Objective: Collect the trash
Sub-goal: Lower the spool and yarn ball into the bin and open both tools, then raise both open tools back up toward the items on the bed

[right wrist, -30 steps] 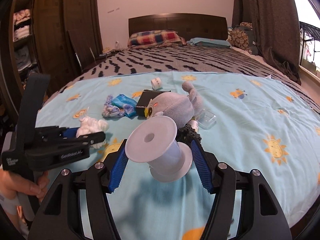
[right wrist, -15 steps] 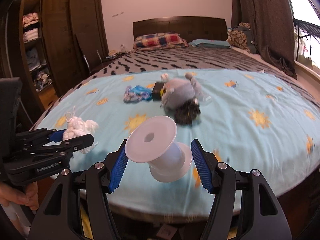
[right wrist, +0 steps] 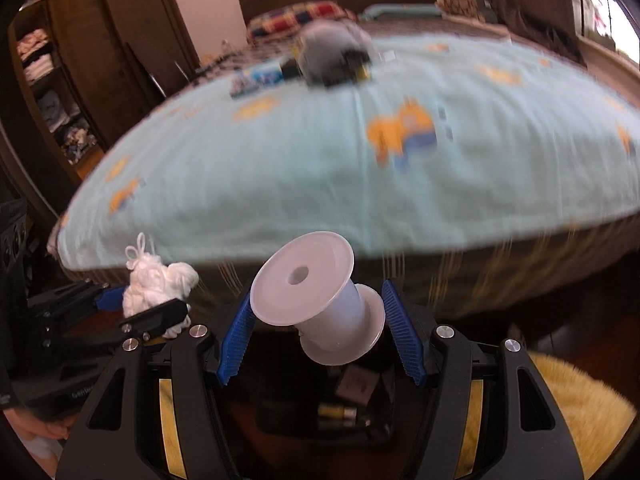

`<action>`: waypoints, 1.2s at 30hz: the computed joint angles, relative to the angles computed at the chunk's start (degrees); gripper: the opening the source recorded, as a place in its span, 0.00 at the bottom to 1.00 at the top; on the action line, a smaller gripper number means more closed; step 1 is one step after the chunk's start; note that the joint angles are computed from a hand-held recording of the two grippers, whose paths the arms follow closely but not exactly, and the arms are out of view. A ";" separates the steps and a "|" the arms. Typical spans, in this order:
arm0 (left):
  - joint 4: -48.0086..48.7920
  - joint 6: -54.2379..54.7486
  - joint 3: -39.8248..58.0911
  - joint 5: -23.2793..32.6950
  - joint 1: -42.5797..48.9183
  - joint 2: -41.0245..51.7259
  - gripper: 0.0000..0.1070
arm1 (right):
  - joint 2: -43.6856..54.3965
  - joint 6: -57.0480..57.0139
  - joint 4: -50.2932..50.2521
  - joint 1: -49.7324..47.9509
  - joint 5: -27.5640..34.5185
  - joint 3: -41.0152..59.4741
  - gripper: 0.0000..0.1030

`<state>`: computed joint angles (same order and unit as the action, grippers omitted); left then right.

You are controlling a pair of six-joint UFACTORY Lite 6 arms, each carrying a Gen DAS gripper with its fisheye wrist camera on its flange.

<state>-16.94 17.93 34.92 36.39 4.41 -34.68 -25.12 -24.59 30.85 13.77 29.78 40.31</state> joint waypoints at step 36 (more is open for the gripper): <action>-11.12 7.58 -10.70 -14.54 -3.64 16.56 0.63 | 17.49 -4.82 7.13 -1.35 -5.77 -3.81 0.78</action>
<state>-28.05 25.51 24.22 21.85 0.77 -18.12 -7.63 -29.42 37.99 12.42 24.01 36.50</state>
